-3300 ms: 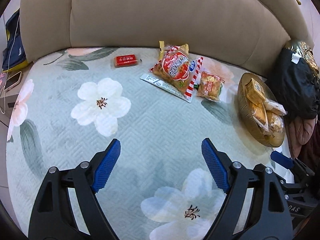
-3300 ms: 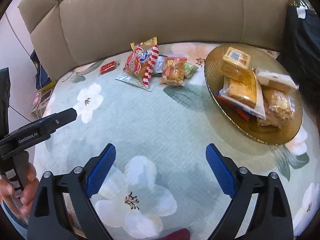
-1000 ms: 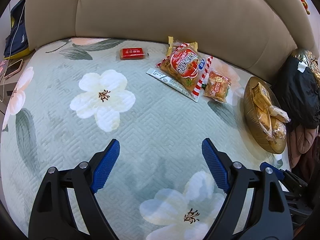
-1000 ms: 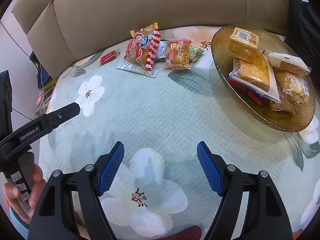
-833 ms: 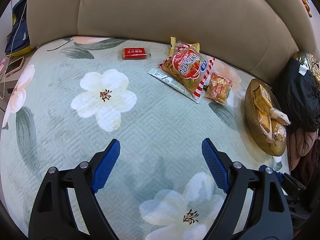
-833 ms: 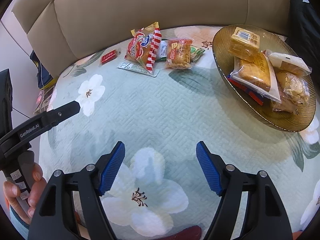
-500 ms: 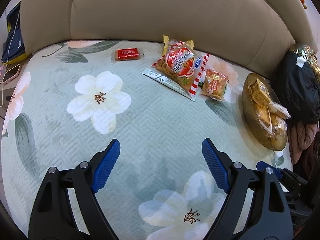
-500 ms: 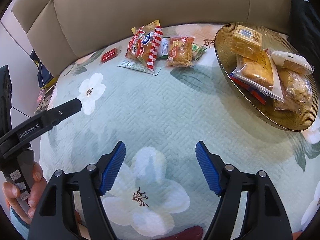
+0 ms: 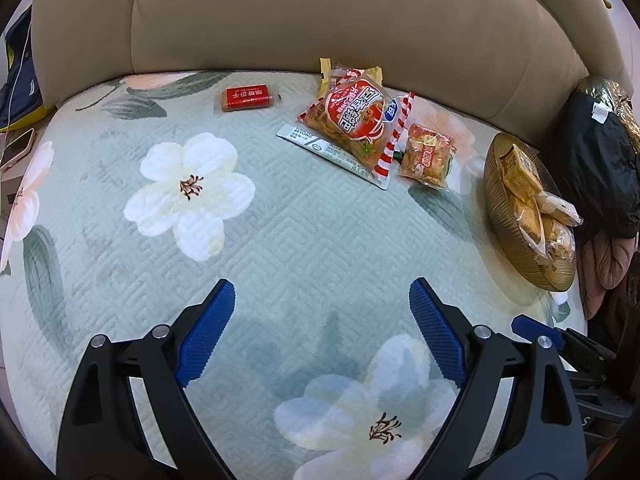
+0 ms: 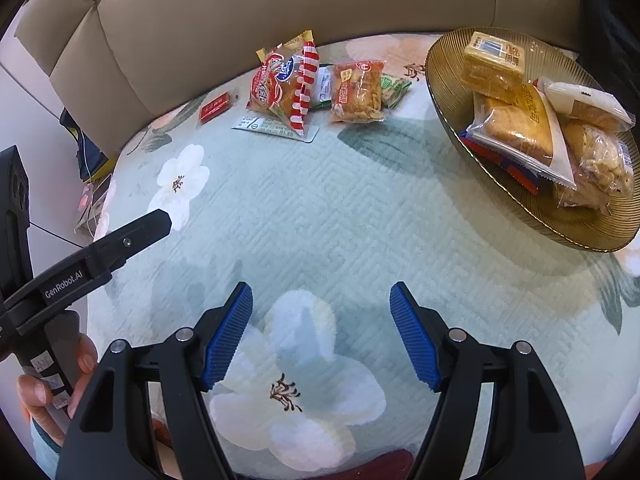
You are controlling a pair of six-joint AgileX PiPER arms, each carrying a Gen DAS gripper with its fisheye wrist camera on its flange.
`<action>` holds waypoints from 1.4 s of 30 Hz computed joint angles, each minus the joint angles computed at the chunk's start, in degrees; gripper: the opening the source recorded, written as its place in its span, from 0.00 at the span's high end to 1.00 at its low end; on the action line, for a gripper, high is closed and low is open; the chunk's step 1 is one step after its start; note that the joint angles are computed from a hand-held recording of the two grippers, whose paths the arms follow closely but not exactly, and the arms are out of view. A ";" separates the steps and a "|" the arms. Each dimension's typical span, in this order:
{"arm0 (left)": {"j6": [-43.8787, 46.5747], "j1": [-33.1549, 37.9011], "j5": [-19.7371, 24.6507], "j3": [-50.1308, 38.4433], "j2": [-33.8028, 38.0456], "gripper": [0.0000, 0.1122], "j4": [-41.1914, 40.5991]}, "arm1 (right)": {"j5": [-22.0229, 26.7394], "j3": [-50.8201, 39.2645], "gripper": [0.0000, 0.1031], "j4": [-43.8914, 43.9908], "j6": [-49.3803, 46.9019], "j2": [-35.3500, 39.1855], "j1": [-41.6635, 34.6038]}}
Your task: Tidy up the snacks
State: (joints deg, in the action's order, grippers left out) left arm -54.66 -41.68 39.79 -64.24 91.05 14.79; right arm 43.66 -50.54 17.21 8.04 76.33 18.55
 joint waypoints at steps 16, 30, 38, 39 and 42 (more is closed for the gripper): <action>2.74 10.20 2.80 -17.73 12.84 0.33 -6.40 | 2.72 -1.87 0.41 -2.17 5.16 -2.17 -1.59; 4.08 12.90 8.38 -43.97 39.19 0.37 -6.16 | 5.85 -35.07 0.61 -12.91 11.66 27.76 -1.89; 3.63 7.42 14.31 -48.26 43.04 0.53 7.68 | 14.64 -54.25 0.55 -21.24 11.75 43.30 -0.29; 4.78 7.27 14.24 -47.24 42.46 0.63 8.18 | 15.38 -55.66 0.55 -21.98 11.54 44.44 0.03; 15.30 8.96 11.39 -42.00 38.87 0.74 4.20 | 17.71 -60.00 0.54 -23.29 11.69 47.88 0.61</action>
